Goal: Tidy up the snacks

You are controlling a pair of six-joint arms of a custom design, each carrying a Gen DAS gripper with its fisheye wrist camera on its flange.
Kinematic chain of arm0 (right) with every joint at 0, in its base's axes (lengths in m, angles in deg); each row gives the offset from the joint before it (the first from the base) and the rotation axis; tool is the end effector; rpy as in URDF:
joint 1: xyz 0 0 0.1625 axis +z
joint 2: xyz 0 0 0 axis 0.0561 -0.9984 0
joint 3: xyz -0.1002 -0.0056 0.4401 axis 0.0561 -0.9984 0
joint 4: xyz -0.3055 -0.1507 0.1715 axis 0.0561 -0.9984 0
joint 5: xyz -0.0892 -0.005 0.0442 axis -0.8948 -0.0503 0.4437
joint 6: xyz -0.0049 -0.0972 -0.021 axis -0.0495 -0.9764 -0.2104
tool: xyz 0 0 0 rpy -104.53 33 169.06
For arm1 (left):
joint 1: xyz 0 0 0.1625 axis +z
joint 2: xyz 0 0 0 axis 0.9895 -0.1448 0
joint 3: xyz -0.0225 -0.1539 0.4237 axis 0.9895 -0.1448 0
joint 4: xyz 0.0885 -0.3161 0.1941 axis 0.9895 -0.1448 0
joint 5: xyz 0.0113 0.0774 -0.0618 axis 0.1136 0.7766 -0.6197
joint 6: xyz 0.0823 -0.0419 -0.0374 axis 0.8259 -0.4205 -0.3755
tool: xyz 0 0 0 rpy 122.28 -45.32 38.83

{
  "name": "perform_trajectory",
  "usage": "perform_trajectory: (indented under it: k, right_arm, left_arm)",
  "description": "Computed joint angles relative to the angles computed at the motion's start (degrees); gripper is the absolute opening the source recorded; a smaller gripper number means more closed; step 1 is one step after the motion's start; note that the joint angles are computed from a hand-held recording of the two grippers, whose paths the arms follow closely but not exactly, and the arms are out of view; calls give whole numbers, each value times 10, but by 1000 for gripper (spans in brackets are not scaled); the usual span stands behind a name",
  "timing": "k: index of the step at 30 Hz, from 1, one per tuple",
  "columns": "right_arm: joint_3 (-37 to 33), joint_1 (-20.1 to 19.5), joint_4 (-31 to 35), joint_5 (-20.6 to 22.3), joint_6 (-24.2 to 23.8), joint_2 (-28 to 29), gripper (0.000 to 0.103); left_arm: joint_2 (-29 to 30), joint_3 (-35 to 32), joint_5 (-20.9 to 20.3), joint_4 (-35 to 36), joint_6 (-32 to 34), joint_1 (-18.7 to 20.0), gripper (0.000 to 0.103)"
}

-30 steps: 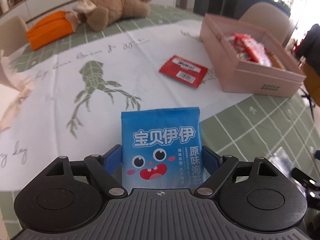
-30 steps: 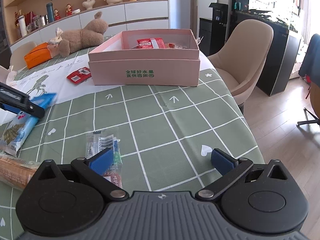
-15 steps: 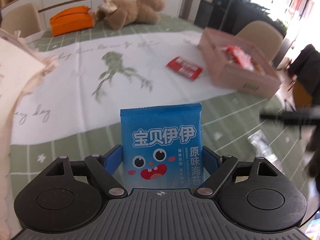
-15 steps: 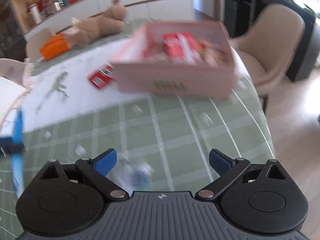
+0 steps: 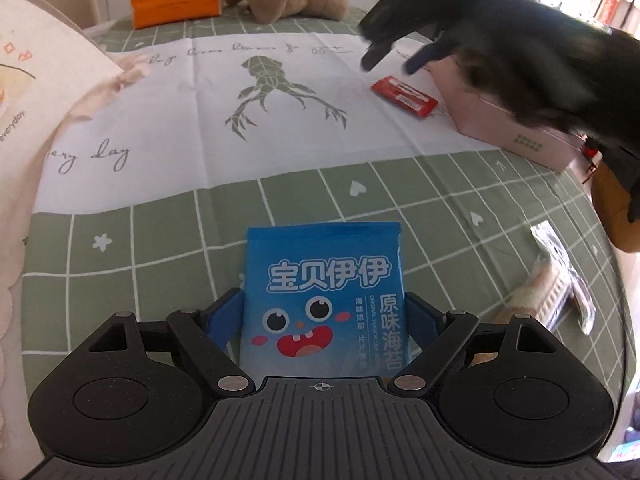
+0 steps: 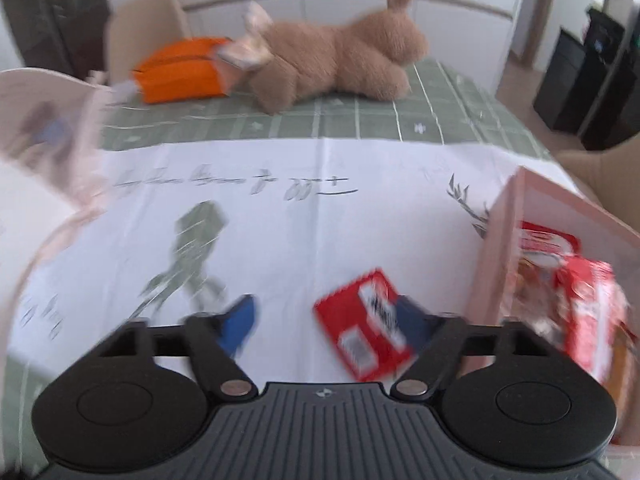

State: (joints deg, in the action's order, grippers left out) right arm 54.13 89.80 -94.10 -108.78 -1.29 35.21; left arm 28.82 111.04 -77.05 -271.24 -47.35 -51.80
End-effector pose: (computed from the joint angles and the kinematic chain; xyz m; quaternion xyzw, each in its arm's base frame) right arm 0.1135 -0.6345 0.1322 0.1948 -0.9076 0.1865 0.3219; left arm -0.1791 -0.3328 0.0258 0.1519 0.9193 -0.2299 0.2809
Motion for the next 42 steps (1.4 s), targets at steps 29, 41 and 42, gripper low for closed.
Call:
perform_trajectory:
  k: [29,41,42]
  right_arm:
    - [353,-89,-226,71,14,-148,87]
    - [315,-48,-314,31,-66,-61,67]
    - [314,-44,-303,31,-68,-64,60]
  left_arm:
    - [6,-106,15,120,95,65,93]
    - [4,-35,1,40,65,22,92]
    - [3,-35,-1,43,62,21,92]
